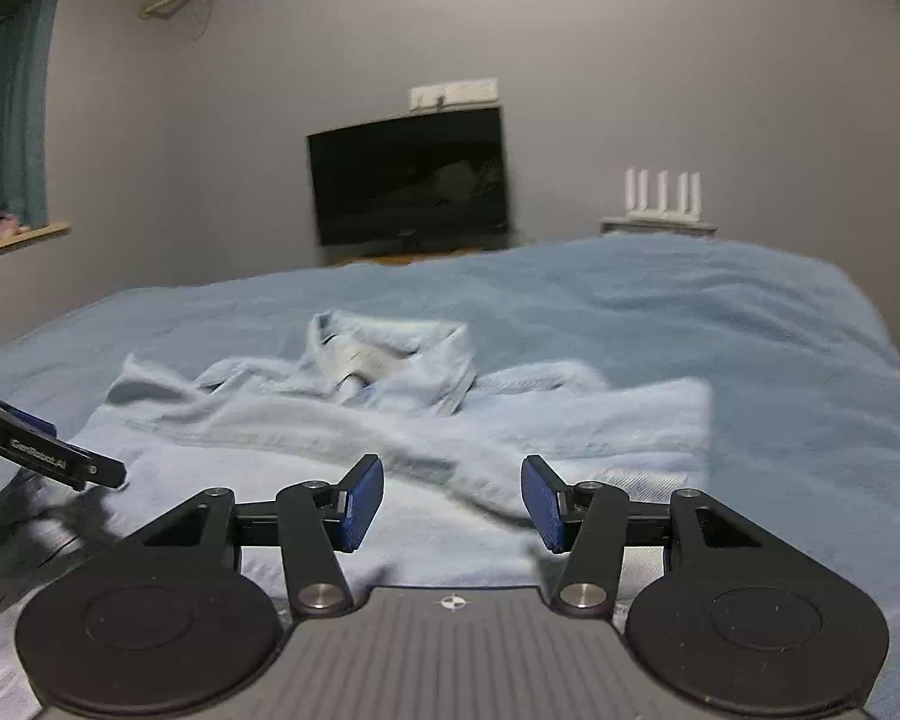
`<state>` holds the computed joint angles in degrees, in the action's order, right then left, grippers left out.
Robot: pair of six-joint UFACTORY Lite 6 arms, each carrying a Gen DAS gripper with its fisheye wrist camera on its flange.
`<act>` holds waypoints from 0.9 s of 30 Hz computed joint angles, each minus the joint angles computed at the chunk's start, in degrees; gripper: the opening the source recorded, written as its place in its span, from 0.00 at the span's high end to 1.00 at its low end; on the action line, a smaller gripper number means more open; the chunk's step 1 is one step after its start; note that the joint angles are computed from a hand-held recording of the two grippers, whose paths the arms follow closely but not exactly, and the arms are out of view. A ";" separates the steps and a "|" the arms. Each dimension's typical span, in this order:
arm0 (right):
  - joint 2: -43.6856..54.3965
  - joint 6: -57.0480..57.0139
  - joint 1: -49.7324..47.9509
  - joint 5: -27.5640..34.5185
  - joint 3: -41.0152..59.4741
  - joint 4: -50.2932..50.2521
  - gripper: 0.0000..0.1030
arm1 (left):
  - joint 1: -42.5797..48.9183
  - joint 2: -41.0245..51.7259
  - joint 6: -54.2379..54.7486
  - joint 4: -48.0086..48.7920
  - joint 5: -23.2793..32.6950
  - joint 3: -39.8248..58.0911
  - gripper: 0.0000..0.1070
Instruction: Fold large clothes
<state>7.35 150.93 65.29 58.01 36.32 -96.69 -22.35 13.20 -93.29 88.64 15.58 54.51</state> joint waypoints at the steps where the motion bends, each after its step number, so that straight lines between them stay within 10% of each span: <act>1: 0.81 -1.62 -0.29 -1.61 0.82 1.75 0.49 | 1.60 -0.80 -1.73 1.18 -2.01 -1.82 0.04; 6: 3.30 -7.21 2.56 -2.30 2.54 7.90 0.54 | 8.09 -10.29 -10.22 6.32 -9.66 -11.30 0.04; 14: -8.80 -10.66 16.80 10.53 2.76 23.29 0.48 | 2.98 -39.95 36.30 -37.81 0.58 -26.55 0.04; 23: -15.59 -18.11 43.67 35.57 11.09 43.01 0.41 | -0.72 -77.80 69.55 -69.47 27.41 -32.90 0.04; 27: -12.46 -13.69 55.05 43.15 17.88 49.50 0.36 | 16.02 -90.62 93.53 -89.58 40.70 -30.94 0.04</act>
